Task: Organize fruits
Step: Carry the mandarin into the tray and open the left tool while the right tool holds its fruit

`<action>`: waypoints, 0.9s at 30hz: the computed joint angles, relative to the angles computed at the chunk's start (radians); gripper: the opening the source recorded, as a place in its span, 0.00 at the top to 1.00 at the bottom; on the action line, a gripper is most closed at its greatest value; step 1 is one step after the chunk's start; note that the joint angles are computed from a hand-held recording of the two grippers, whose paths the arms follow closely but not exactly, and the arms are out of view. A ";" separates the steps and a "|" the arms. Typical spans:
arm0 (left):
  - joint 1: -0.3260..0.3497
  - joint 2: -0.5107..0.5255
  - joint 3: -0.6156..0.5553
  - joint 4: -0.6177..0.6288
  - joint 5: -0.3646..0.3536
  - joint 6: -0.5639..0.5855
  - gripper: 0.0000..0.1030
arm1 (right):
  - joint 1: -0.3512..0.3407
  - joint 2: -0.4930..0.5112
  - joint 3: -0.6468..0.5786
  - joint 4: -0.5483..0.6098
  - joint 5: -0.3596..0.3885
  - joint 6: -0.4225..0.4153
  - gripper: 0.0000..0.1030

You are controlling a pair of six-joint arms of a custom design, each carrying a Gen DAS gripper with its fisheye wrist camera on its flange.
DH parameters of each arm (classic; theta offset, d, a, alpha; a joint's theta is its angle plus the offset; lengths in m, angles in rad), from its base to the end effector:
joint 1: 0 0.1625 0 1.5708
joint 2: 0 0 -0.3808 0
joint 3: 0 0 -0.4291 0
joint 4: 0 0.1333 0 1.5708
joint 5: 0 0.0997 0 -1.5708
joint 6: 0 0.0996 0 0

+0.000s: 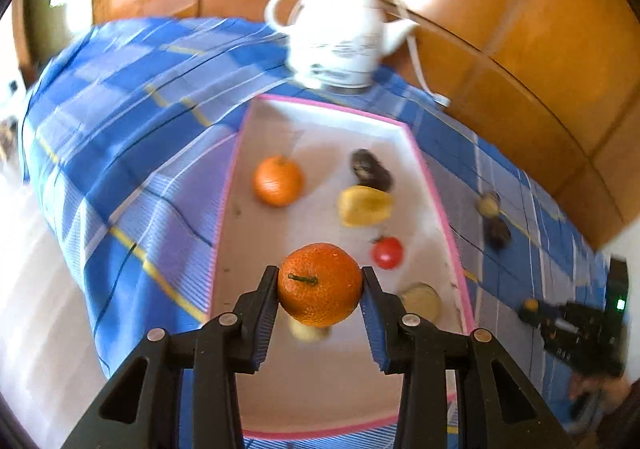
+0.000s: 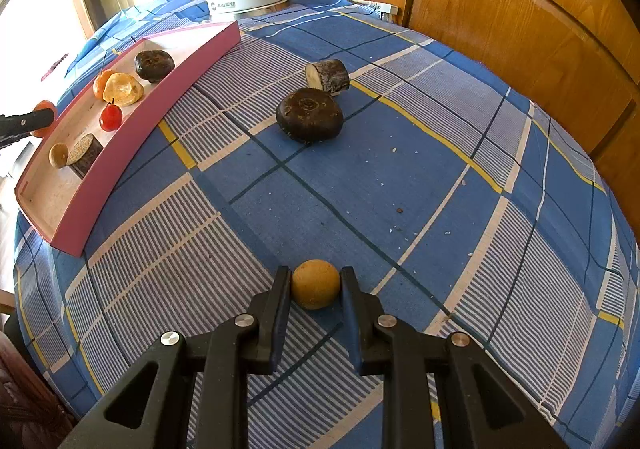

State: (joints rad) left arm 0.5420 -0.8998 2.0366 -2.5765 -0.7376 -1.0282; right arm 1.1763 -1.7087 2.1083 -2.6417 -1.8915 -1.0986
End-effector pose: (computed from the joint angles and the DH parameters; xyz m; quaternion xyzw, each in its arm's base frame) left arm -0.3278 -0.4390 -0.0080 0.0268 0.9125 -0.3149 0.2597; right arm -0.0903 -0.4821 0.3607 0.2720 -0.8931 0.1363 0.3315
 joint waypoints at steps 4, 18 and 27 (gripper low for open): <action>0.028 0.005 -0.004 -0.060 -0.013 0.027 0.61 | 0.001 0.000 0.002 -0.004 -0.003 0.002 0.77; 0.078 0.096 -0.105 -0.006 0.034 0.079 0.45 | -0.001 0.001 -0.001 0.000 0.000 0.008 0.77; 0.005 0.071 -0.076 0.120 0.129 -0.010 0.41 | 0.002 0.001 0.006 -0.018 -0.007 0.004 0.77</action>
State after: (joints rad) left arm 0.5466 -0.8292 1.9604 -2.4563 -0.6090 -1.0380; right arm 1.1781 -1.7076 2.1147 -2.6598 -1.8980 -1.0948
